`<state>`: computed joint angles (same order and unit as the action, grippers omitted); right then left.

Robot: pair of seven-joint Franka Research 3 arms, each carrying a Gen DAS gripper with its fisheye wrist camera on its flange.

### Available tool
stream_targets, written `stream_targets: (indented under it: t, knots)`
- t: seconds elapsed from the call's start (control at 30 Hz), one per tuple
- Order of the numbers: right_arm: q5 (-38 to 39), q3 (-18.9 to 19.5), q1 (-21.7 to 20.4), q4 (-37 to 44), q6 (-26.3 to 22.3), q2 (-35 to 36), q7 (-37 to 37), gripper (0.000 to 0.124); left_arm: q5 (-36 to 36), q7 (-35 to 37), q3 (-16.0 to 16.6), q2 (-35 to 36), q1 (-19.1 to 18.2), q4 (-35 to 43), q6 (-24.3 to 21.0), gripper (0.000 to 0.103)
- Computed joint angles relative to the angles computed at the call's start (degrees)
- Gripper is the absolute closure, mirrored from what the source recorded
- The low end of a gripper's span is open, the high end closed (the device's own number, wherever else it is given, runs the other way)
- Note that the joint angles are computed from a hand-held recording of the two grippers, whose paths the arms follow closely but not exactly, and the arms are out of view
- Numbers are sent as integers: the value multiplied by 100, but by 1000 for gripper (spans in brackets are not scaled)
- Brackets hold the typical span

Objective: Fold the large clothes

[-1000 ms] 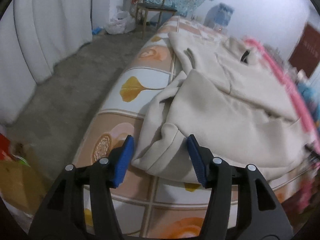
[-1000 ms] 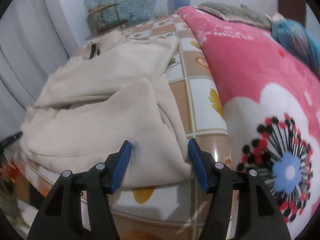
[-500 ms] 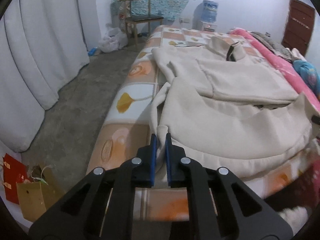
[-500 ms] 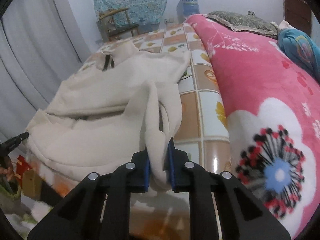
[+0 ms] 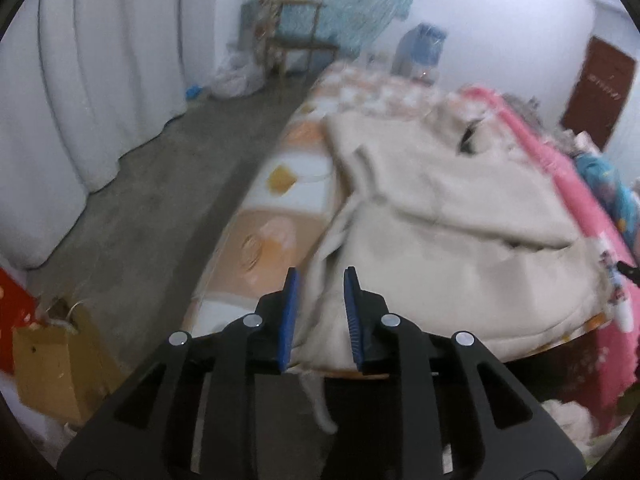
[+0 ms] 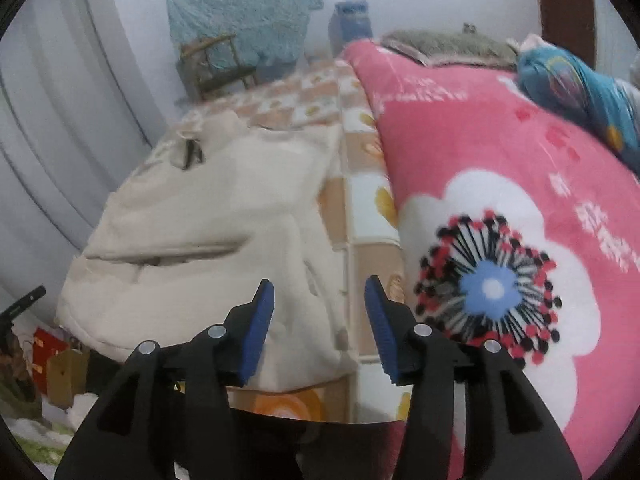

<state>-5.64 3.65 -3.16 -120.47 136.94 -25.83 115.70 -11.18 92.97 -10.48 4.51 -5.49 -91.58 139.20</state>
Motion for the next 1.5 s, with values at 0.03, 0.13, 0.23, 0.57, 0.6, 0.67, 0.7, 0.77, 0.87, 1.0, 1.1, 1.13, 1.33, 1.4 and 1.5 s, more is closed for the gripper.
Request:
stream_targets:
  t: [0.03, 0.13, 0.23, 0.57, 0.6, 0.67, 0.7, 0.77, 0.87, 1.0, 1.1, 1.13, 1.33, 1.4, 1.5]
  knots:
    - [60, -7, 97, 92, 8, 94, -147, 76, -298, 241, -60, 26, -3, 40, 44, 80]
    - [185, 2, 329, 367, -25, 460, -507, 71, -1345, 1159, -318, 347, -52, 492, -316, 68]
    - [98, 74, 452, 695, -154, 910, -587, 71, -1468, 1516, -557, 855, -258, 1107, -918, 58]
    - [-576, -39, 802, 1302, -840, 1682, -356, 96, 533, 1188, -561, 1267, -1030, 1135, -401, 78]
    - [-359, -108, 856, 1306, -836, 1670, -585, 117, 574, 1214, -580, 1233, -1017, 1064, -342, 86]
    - [-184, -155, 885, 1285, -836, 1638, -668, 119, 617, 1259, -619, 1195, -1002, 980, -240, 97]
    - [-314, -124, 884, 1279, -831, 1624, -653, 120, 610, 1320, -639, 1154, -981, 919, -179, 99]
    - [-469, -67, 889, 1265, -759, 1532, -477, 121, 751, 1356, -615, 994, -988, 769, 80, 99]
    - [-821, 45, 834, 1288, -414, 1242, -140, 121, 1066, 1234, -553, 671, -1043, 451, 887, 99]
    - [-858, 59, 763, 1399, -180, 1341, -76, 121, 1727, 728, -429, 903, -1190, 561, 1122, 99]
    - [-854, 15, 781, 1482, -325, 1636, -98, 121, 2038, 452, -396, 1148, -1273, 703, 991, 99]
    - [-968, 26, 789, 1492, -310, 1660, -42, 121, 2201, 386, -369, 1130, -1301, 641, 1126, 99]
    - [-1482, 12, 849, 1584, -299, 1922, 254, 121, 3043, -73, -229, 1275, -1456, 571, 1416, 99]
    - [-1575, -26, 889, 1608, -376, 2069, 311, 121, 3193, -202, -207, 1301, -1484, 500, 1474, 98]
    - [-1649, -77, 963, 1581, -458, 2046, 411, 121, 3226, -260, -243, 1330, -1460, 533, 1447, 97]
